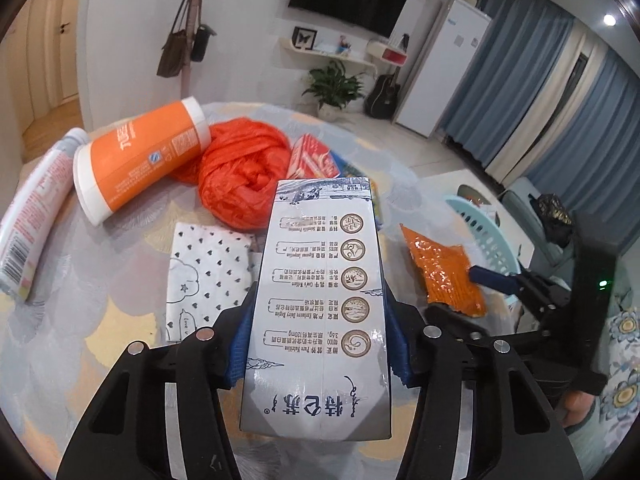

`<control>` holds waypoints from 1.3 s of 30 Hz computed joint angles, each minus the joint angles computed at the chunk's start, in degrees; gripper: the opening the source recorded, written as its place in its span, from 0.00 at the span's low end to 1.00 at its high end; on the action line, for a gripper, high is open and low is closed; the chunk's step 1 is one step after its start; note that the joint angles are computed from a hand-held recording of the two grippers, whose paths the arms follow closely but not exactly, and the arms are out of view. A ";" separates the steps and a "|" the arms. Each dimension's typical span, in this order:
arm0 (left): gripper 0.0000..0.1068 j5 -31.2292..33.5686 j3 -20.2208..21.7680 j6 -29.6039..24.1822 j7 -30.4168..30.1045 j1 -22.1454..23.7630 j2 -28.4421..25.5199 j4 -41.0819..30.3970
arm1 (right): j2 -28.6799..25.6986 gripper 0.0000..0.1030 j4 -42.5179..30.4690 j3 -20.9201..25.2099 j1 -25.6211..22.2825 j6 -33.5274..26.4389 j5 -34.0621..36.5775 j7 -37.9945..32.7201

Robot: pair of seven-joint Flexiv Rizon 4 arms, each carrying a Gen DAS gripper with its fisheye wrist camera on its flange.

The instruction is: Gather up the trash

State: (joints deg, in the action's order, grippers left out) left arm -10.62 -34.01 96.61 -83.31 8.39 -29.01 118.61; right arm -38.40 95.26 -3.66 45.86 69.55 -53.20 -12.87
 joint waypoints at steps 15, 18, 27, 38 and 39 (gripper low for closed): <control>0.49 4.65 -2.56 3.42 -3.26 0.93 2.08 1.00 | 2.98 0.03 2.25 -4.01 0.17 3.09 -11.74 13.23; 0.49 5.38 -2.69 4.18 -3.32 0.28 2.08 -0.16 | 4.95 0.02 3.48 -4.61 -0.94 4.31 -17.36 18.68; 0.49 7.21 -0.60 7.63 -7.25 -2.22 2.46 -1.59 | 3.22 0.80 1.07 0.76 -6.33 10.08 -13.69 14.18; 0.49 9.29 0.28 7.56 -11.98 0.19 3.84 0.49 | -7.35 0.84 -14.99 11.54 -7.70 -5.77 10.64 -13.14; 0.49 9.46 0.16 7.54 -12.13 0.40 3.70 0.47 | -8.32 0.84 -16.76 12.49 -7.80 -8.18 12.82 -15.56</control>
State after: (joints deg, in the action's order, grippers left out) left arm -1.16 -33.85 104.15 -95.44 8.79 -25.32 119.08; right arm -46.72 78.50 8.83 38.07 61.37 -40.39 -28.43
